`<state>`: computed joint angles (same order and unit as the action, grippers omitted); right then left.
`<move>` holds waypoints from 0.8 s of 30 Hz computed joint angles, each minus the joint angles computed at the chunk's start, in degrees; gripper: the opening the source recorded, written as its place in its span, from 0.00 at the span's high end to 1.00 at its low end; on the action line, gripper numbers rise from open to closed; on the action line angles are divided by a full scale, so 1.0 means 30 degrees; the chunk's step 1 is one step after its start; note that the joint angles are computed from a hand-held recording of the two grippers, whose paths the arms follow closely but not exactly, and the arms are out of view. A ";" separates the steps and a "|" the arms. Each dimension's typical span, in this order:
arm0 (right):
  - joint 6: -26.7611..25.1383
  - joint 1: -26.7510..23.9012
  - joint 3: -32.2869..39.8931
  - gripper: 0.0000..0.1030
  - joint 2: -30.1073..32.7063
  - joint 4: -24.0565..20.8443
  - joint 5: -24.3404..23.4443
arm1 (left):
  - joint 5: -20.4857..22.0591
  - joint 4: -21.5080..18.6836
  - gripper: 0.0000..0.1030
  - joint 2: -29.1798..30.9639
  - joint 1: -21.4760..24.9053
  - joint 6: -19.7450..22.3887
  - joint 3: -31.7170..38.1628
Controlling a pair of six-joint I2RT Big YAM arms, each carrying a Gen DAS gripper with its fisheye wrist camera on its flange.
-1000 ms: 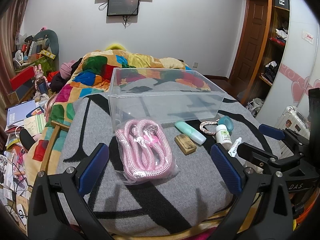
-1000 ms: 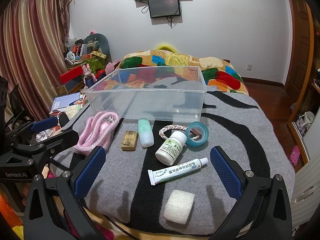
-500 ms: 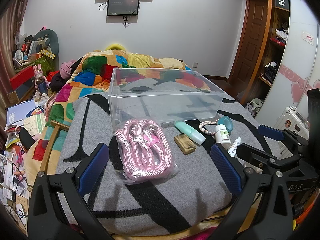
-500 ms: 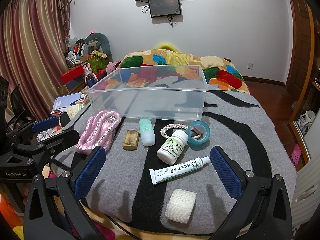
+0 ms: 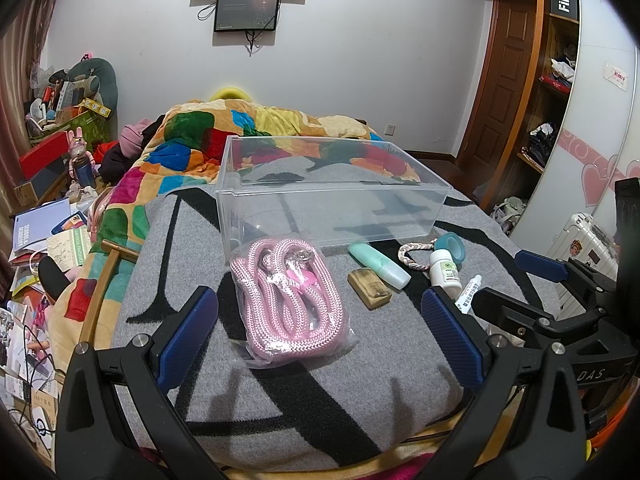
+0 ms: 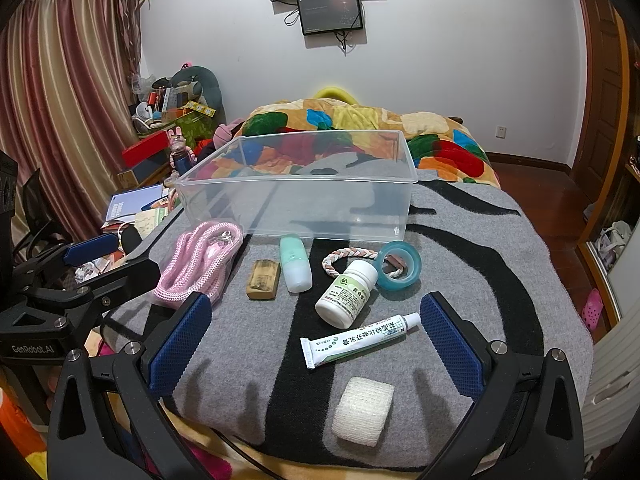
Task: Organize objects
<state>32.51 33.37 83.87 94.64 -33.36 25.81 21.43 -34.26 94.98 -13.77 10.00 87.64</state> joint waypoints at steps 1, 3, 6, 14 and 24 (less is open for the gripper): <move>0.0000 0.0000 0.0000 0.00 0.0000 0.0000 0.0000 | 0.0000 0.0000 0.00 0.0000 0.0000 0.0000 0.0000; 0.0023 0.0007 0.0011 0.00 0.0005 -0.0011 -0.0005 | 0.0006 -0.0008 0.00 0.0000 0.0004 0.0005 0.0005; 0.0032 0.0017 0.0005 0.00 0.0004 -0.0005 -0.0003 | 0.0017 0.0018 0.00 -0.0010 -0.0001 -0.0015 -0.0016; 0.0030 0.0030 0.0002 0.00 0.0009 0.0018 0.0018 | -0.0015 -0.0008 0.00 -0.0005 -0.0102 -0.0005 -0.0016; 0.0027 0.0017 -0.0001 0.00 0.0003 0.0007 0.0000 | -0.0029 -0.0294 0.00 0.0019 -0.0064 -0.0071 0.0162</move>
<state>32.59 33.42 83.87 94.65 -33.33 25.81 21.34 -35.15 95.04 -13.96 9.79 88.13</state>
